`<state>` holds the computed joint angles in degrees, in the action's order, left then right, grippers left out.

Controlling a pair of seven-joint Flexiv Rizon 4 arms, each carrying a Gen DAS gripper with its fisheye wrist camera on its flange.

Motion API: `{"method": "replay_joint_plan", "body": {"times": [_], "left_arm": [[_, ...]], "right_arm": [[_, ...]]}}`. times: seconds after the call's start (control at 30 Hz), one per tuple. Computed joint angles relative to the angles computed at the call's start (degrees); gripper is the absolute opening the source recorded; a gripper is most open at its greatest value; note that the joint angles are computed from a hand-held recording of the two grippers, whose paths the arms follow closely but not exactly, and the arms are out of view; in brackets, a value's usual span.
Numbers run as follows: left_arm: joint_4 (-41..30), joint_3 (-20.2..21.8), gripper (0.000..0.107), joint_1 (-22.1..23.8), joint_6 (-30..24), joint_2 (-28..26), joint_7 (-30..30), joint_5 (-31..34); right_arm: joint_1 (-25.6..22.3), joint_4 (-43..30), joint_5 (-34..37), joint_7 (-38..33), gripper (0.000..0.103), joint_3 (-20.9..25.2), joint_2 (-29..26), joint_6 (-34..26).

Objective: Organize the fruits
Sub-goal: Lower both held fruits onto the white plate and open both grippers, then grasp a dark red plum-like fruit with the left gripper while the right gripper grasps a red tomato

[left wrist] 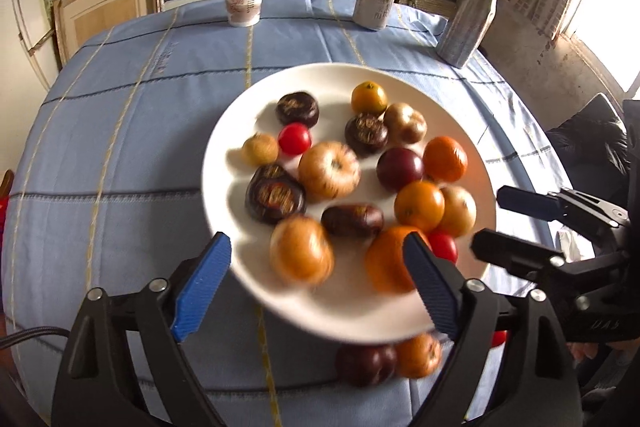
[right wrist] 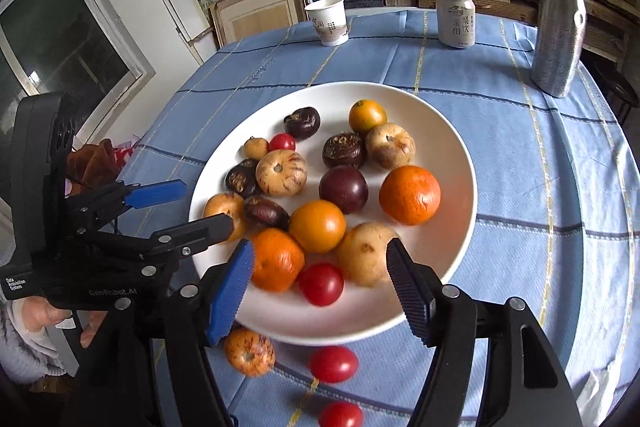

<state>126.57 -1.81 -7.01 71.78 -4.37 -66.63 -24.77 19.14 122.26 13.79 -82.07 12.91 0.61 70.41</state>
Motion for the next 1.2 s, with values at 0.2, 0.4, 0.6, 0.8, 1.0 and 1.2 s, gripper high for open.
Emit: {"method": "replay_joint_plan", "body": {"times": [0.2, 0.4, 0.6, 0.8, 1.0, 1.2], "left_arm": [[3.83, 1.22, 0.087, -0.28, -0.58, 3.61, -1.7, 1.64], [6.48, 1.77, 0.09, -0.75, -1.58, 6.04, -3.12, 3.63], [8.23, 1.84, 0.09, -1.32, -2.86, 7.21, -3.51, 5.17], [8.92, 1.89, 0.09, -1.47, -3.63, 7.49, -4.19, 6.5], [8.29, 1.77, 0.09, -1.0, -3.32, 6.28, -5.84, 8.5], [8.39, 2.43, 0.093, -0.07, -3.02, 6.21, -5.82, 9.28]], "right_arm": [[0.27, 4.07, -1.2, 2.41, 0.074, 0.37, 4.01, -0.61], [0.99, 7.58, -2.85, 5.05, 0.076, 0.27, 7.12, -1.18], [1.72, 10.57, -3.44, 6.83, 0.078, -0.03, 9.98, -2.32], [2.3, 12.74, -3.5, 8.29, 0.079, -0.33, 12.36, -4.17], [2.29, 14.14, -4.41, 10.13, 0.079, -0.53, 13.84, -4.88], [2.53, 14.44, -4.46, 10.82, 0.079, -0.96, 14.03, -5.15]]}}
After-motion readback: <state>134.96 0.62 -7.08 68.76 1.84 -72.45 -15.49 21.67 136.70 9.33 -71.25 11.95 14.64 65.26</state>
